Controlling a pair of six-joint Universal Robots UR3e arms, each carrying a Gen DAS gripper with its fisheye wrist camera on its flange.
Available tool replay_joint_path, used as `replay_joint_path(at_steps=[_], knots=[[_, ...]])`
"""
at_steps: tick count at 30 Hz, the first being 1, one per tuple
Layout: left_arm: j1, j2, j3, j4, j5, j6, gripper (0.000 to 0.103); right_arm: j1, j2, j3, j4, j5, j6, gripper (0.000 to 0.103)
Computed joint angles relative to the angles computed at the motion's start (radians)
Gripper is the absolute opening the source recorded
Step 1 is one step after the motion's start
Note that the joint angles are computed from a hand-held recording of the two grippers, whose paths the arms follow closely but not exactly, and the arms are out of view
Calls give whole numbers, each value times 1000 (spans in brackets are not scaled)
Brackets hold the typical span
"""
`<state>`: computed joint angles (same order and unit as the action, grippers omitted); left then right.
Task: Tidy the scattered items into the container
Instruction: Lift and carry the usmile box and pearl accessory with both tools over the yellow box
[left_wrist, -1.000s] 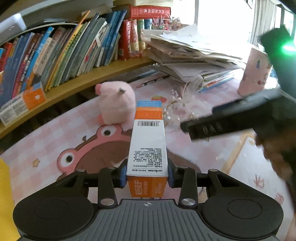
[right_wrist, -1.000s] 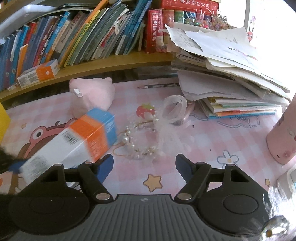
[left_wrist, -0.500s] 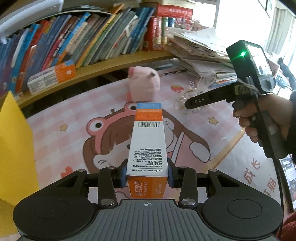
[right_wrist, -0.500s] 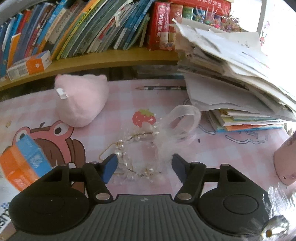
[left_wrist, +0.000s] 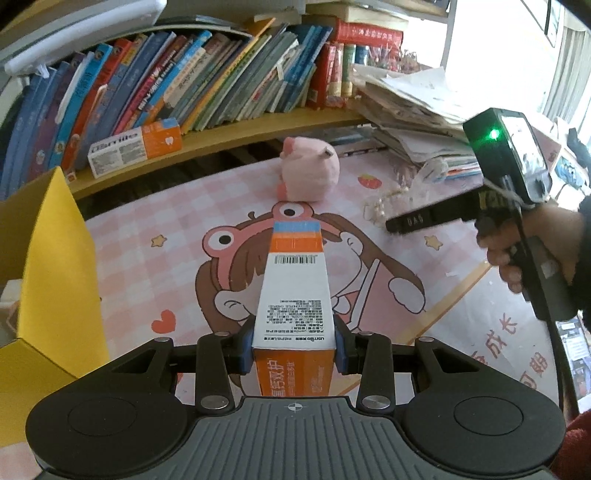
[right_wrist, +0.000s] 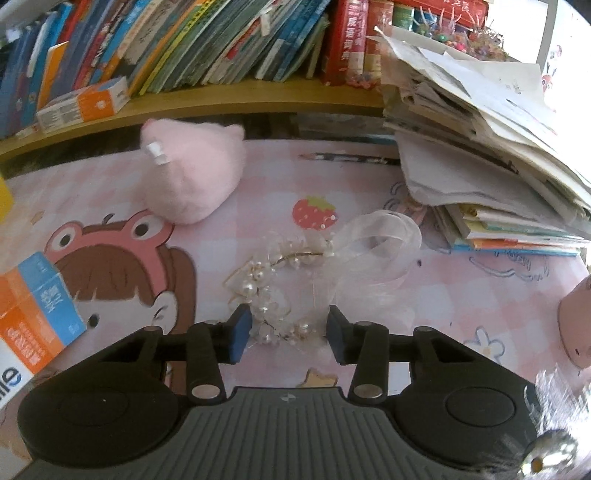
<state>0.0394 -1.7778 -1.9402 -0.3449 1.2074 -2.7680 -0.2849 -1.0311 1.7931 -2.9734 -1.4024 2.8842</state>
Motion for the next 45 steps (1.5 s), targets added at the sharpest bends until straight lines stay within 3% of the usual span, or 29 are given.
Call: replay_joint_path(at_steps=[19,31,37,45], knots=[[141,305,-212,-87,-123,10,38,-25,-417,404,71,155,-33,41],[297,478,-313,-238,-277,154,38,63,-581,522,121,105,18,41],[447,621,-347,-457,-380,333,38,165,-630,534,134,49,96,41],[740,829,-312,-973,-480,694,38,358,-625,488,144,-53,230,41]])
